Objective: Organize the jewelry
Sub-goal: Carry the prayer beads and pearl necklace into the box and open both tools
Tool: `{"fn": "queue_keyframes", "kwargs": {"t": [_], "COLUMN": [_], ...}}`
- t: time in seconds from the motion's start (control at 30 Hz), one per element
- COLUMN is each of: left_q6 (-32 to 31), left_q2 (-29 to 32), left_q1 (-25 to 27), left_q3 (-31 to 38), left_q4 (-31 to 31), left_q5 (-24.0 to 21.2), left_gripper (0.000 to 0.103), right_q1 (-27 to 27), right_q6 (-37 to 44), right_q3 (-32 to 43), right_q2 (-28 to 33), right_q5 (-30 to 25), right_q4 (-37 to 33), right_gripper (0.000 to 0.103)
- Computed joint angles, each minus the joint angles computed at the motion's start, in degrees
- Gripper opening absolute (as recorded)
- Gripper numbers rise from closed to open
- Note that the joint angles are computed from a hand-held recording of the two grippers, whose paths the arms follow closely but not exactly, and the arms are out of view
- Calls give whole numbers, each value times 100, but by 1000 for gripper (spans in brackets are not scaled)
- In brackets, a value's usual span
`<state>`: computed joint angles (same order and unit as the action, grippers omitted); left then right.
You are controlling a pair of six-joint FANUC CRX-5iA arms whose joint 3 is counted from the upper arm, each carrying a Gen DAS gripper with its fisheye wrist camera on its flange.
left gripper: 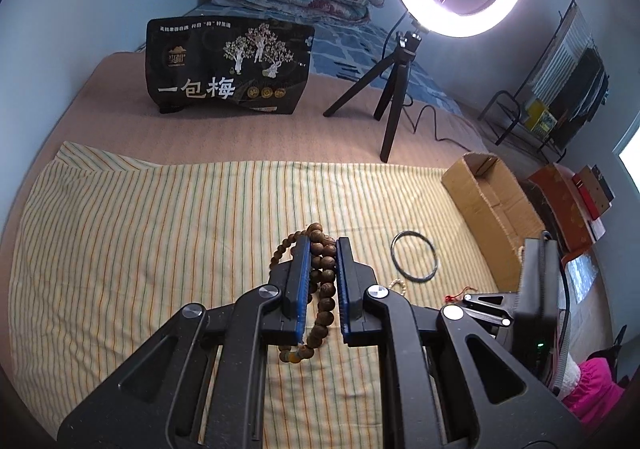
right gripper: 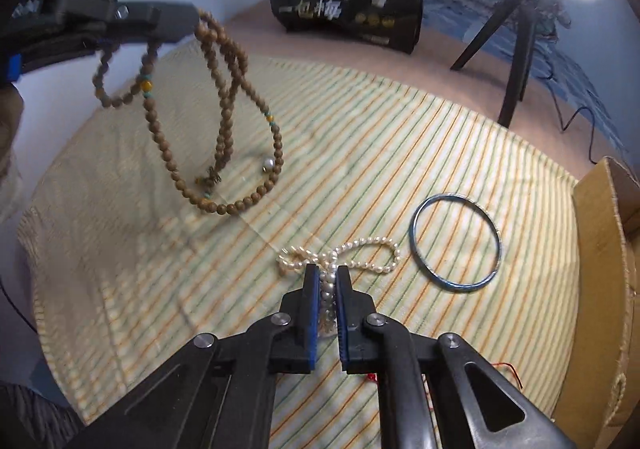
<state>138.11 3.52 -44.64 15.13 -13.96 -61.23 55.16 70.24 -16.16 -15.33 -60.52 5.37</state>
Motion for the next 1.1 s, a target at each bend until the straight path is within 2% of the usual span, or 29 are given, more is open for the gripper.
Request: {"fn": "queue_keyframes", "kwargs": {"t": [0.4,0.77,1.1], "left_q6": [-110,-443,-920], "left_q2": [18,648,1684], "left_q1": [-346,-638,-789], "left_q3": [712,1765,3209], "left_q4": [-378,-369,-90], "left_q5": [-226,-336,-413], "left_gripper": [10,10,10], "right_q1": [-45,-310,-1406], "right_q6": [-479,-701,-197], "right_q3": [35,8,303], "right_q2": [-894,-1633,-1829], "right_q5": [72,-183,-183], "right_q4": [461,919,758], "right_gripper": [5,5,5]}}
